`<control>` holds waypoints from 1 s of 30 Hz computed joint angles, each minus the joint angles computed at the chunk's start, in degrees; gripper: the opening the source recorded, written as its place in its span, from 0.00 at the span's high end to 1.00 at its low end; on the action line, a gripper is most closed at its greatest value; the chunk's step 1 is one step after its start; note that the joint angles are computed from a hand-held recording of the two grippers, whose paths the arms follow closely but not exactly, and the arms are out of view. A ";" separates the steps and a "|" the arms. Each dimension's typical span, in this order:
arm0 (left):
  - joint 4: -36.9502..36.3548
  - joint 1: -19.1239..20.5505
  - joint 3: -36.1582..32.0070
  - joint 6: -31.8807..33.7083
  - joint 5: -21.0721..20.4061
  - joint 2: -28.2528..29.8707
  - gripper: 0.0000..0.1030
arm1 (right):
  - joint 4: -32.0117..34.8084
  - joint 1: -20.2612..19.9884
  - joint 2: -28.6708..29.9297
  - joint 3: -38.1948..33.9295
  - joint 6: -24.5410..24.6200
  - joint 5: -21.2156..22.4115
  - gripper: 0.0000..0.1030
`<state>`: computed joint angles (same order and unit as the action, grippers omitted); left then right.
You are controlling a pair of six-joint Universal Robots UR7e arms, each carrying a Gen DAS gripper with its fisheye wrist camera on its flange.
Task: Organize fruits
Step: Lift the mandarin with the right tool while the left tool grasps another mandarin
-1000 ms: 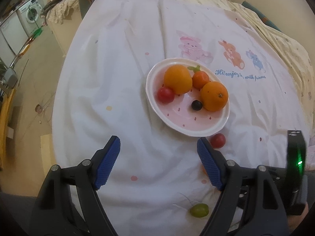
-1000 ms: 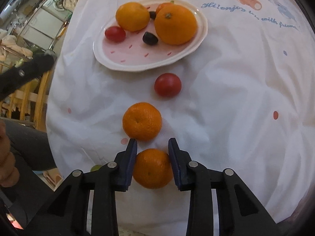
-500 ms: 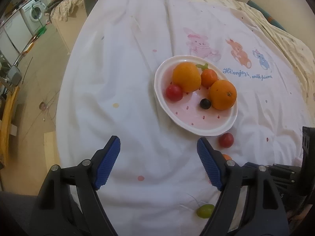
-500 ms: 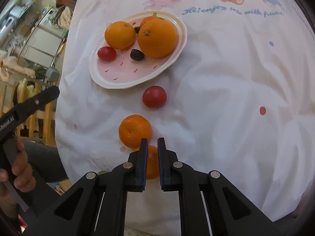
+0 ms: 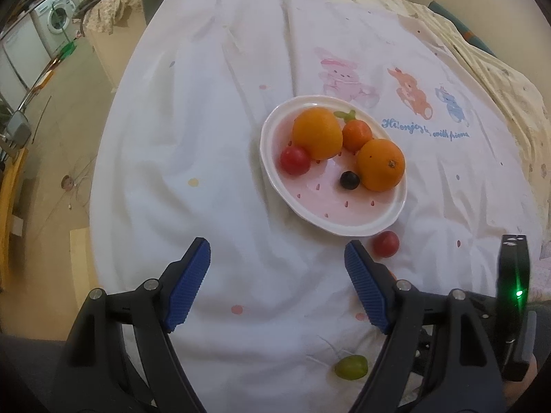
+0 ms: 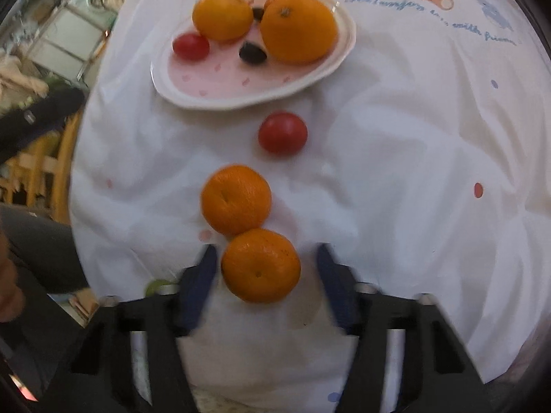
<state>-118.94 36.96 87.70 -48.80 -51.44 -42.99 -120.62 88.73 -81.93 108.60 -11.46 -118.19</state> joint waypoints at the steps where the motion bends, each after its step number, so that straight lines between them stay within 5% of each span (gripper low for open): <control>1: 0.35 -0.02 -0.14 0.09 0.14 0.17 0.25 | 0.11 -0.06 -0.04 -0.09 0.03 0.53 0.55; 4: 1.07 -0.07 -0.19 0.04 0.52 0.41 0.25 | -1.52 0.37 -0.69 0.07 -1.13 0.59 0.56; 14: 5.05 -0.56 -2.39 0.81 -0.78 2.54 0.25 | -12.54 -3.19 -6.85 -1.32 3.10 11.58 0.56; 19: 6.27 -1.60 -5.10 2.70 -4.58 5.85 0.25 | -17.36 -4.19 -7.50 -0.99 4.45 10.22 0.56; 30: 11.45 -1.92 -13.18 5.96 -9.81 14.80 0.25 | -16.59 -6.53 -8.82 -1.69 6.79 11.01 0.56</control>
